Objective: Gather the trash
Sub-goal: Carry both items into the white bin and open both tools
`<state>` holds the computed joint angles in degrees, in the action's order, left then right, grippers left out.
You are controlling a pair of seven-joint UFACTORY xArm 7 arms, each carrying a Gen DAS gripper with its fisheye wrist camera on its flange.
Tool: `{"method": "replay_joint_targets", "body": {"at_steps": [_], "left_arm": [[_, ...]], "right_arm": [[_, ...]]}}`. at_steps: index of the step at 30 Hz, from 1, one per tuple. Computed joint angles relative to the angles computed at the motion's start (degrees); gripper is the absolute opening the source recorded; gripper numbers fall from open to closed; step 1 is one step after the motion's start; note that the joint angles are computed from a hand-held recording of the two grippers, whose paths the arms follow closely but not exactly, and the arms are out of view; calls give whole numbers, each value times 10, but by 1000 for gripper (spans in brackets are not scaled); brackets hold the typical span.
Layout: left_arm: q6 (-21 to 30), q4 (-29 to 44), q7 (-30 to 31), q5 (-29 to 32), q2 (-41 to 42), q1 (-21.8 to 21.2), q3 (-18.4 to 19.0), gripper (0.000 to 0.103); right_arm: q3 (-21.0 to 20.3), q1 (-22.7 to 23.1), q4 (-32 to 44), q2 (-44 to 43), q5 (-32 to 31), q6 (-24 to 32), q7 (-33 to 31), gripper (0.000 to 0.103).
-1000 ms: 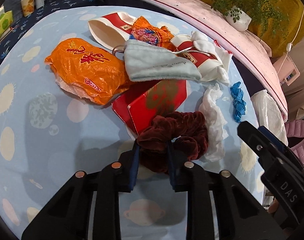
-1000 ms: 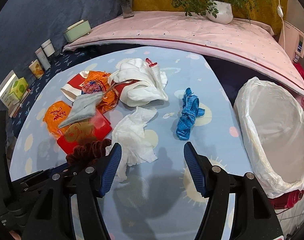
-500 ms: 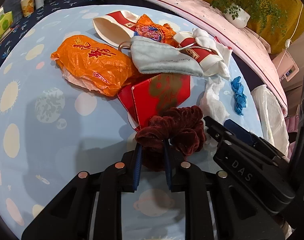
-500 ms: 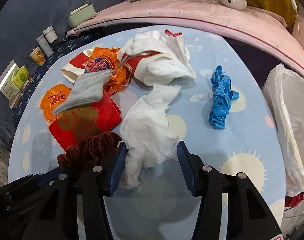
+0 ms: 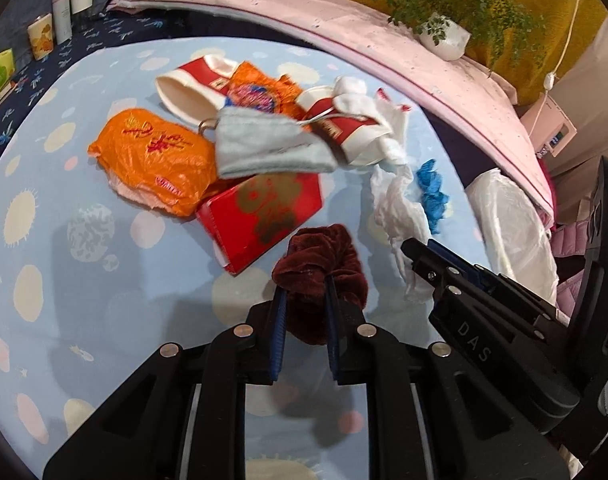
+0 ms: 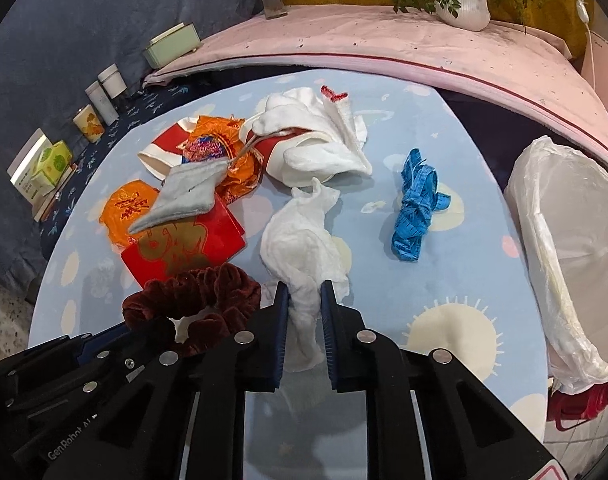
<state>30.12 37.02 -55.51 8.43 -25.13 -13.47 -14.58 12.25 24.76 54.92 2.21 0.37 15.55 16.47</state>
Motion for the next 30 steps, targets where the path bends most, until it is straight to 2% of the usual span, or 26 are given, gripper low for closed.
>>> {"method": "replay_joint_targets", "body": {"at_steps": [9,17,25,30], "left_arm": [[0,71,6,34,23,-3,-23,16],[-1,188,11,95,106,-16,-41,16],[5,328,17,163,225,-73,-31,16],[10,400,42,159,292,-118,-8,16]], "right_arm": [[-17,-27,-32,-74,9,-31,-5,15],[-35,-68,-63,-134,6,-48,5,15],[-56,-128,-97,-170,-5,-61,26,15],[-76,-147,-120,-177,9,-65,18,15]]}}
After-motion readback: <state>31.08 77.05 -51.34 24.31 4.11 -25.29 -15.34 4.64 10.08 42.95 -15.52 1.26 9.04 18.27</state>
